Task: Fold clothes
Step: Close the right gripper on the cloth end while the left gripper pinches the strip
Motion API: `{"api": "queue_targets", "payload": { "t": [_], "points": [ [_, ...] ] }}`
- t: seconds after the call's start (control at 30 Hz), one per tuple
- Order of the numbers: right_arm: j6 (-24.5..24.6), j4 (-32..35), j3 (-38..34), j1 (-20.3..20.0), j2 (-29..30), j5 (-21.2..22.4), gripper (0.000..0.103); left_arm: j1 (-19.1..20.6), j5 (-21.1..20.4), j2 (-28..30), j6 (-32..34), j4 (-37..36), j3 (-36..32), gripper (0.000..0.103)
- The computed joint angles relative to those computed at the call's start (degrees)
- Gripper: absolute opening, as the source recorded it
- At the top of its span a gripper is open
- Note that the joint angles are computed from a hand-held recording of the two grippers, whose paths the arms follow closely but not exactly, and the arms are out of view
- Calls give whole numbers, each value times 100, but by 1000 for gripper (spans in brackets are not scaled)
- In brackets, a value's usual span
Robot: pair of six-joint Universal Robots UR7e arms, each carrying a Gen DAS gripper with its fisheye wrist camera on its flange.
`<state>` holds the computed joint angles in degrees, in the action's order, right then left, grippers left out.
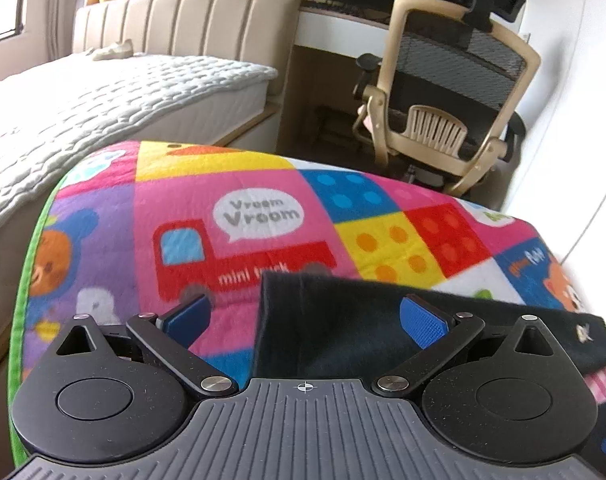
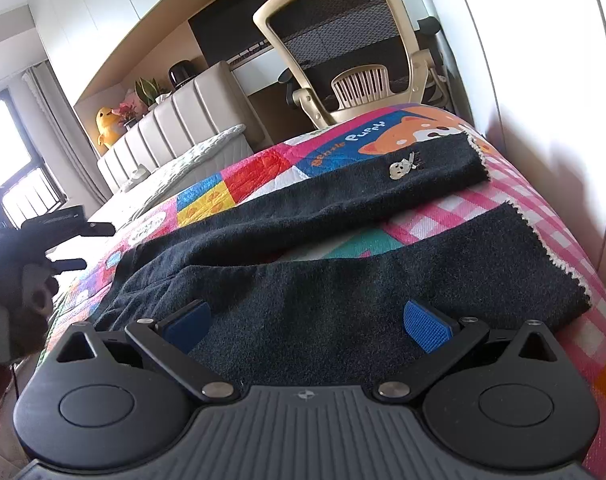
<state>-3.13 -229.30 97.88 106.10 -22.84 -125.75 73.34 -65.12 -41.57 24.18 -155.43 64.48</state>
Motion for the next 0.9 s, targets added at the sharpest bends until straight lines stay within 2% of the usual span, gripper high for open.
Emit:
{"api": "queue_targets", "payload": {
  "t": [0.13,0.2,0.23,0.27,0.47,0.5,0.53,0.63,0.7,0.8,0.87,0.9],
  "points": [
    [1,-5,8,1,-2,-1,103,83,77,412,68,215,-613,101],
    [-20,28,-13,14,4,-43,103,122,113,577,58,399,-886,92],
    [-30,44,-24,20,7,-64,103,135,142,660,40,549,-1022,74],
    [-39,63,-36,27,12,-84,103,147,170,751,15,734,-1171,68],
    [-50,331,-105,82,-11,-262,103,171,373,970,137,538,-1257,66],
    [-57,580,-152,123,-48,-396,103,171,354,959,205,484,-1211,62],
    [-19,825,-168,150,-117,-474,103,171,308,931,283,462,-1156,53],
    [80,1123,-104,154,-410,-382,102,153,300,869,505,377,-1036,47],
    [-180,1039,-235,174,-532,-578,102,168,257,841,511,429,-1042,43],
    [-852,869,-715,157,-562,-1140,102,223,88,833,278,745,-1209,40],
    [-1206,882,-1103,50,-536,-1414,92,248,-11,845,162,888,-1314,42],
    [-1245,943,-1226,-14,-540,-1482,79,251,-31,850,126,885,-1336,44]
  ]
}}
